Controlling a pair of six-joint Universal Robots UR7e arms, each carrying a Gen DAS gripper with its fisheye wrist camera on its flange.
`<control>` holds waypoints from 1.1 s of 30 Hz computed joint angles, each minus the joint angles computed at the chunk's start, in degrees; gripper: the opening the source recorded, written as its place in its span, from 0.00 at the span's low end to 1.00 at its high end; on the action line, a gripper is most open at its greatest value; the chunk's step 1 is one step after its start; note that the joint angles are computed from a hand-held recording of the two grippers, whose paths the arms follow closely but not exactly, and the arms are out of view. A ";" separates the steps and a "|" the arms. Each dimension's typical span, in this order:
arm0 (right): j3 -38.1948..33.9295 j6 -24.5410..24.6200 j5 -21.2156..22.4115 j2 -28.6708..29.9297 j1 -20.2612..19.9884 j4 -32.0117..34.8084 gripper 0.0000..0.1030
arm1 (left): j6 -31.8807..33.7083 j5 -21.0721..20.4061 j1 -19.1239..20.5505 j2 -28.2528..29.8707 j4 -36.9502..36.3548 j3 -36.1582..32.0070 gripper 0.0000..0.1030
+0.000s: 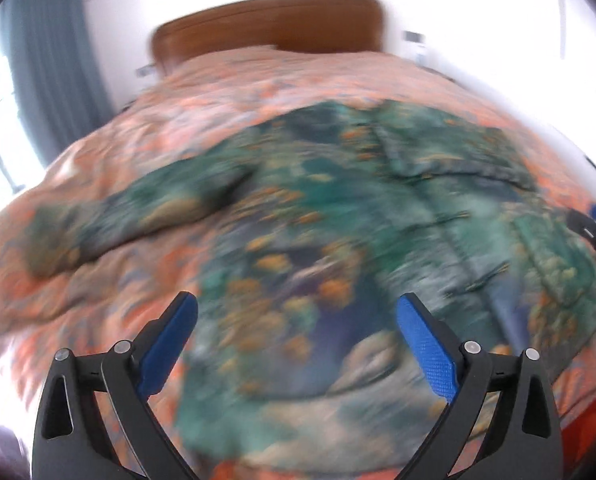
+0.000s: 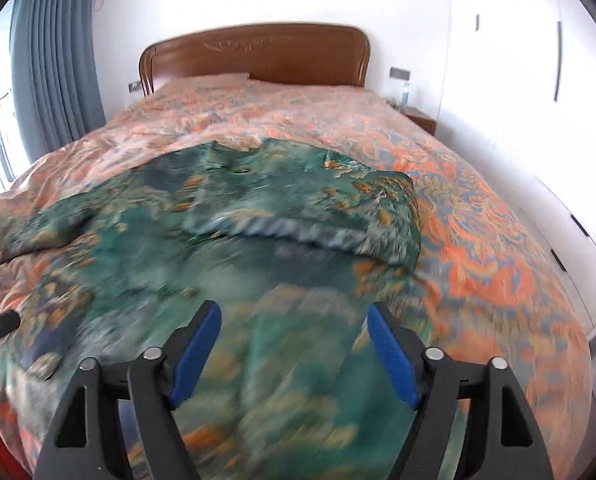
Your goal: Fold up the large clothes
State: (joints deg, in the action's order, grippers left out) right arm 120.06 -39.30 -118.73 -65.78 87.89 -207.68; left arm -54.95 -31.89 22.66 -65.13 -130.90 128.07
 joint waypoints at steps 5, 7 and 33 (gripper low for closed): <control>8.71 3.43 -0.68 0.69 2.20 -10.58 0.77 | -6.47 -0.13 0.92 -5.55 0.44 3.66 0.97; 8.86 1.51 -1.40 2.61 3.46 -11.81 0.77 | -9.38 0.66 1.12 -7.24 3.00 4.29 0.97; 9.06 -3.20 -3.87 11.17 11.24 -15.87 0.77 | -12.05 -1.55 4.64 -15.38 2.62 10.30 0.98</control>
State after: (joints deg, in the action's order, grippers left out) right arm 129.13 -42.50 -122.60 -54.61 99.13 -223.56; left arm -67.00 -33.44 27.30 -80.51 -128.28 138.37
